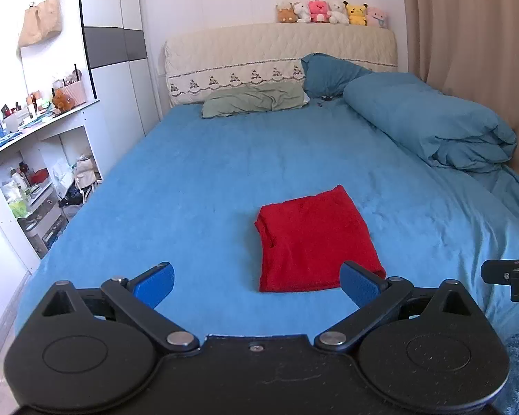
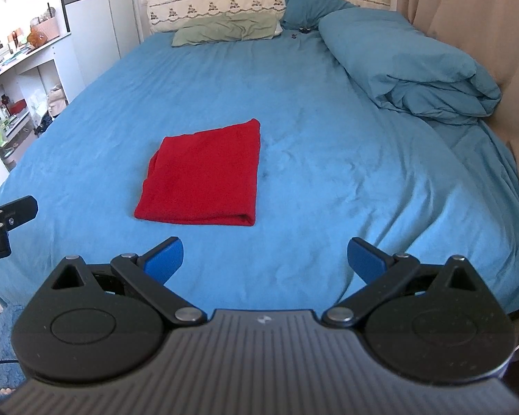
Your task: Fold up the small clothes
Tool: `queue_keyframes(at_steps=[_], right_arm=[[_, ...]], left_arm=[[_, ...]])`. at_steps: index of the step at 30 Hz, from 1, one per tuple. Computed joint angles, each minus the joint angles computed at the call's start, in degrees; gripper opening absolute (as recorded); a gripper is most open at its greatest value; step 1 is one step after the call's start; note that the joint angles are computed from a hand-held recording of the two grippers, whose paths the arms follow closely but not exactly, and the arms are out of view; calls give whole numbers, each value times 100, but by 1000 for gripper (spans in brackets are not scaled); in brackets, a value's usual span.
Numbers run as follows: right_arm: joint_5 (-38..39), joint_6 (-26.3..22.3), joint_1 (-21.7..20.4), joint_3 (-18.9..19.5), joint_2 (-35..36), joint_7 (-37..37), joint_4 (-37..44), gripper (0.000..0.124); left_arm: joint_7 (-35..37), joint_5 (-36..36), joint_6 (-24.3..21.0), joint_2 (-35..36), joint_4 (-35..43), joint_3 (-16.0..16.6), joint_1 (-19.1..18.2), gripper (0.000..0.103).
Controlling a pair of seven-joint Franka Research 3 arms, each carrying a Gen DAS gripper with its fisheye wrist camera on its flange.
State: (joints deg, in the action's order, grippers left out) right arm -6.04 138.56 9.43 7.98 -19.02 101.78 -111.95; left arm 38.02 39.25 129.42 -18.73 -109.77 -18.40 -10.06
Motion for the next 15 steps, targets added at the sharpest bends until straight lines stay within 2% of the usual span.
queue_keyframes(at_steps=[15], right_arm=[[-18,-42,19,19,7,61,39,103]], left_arm=[[-56,57,-39,-42,38,-20,28,103]])
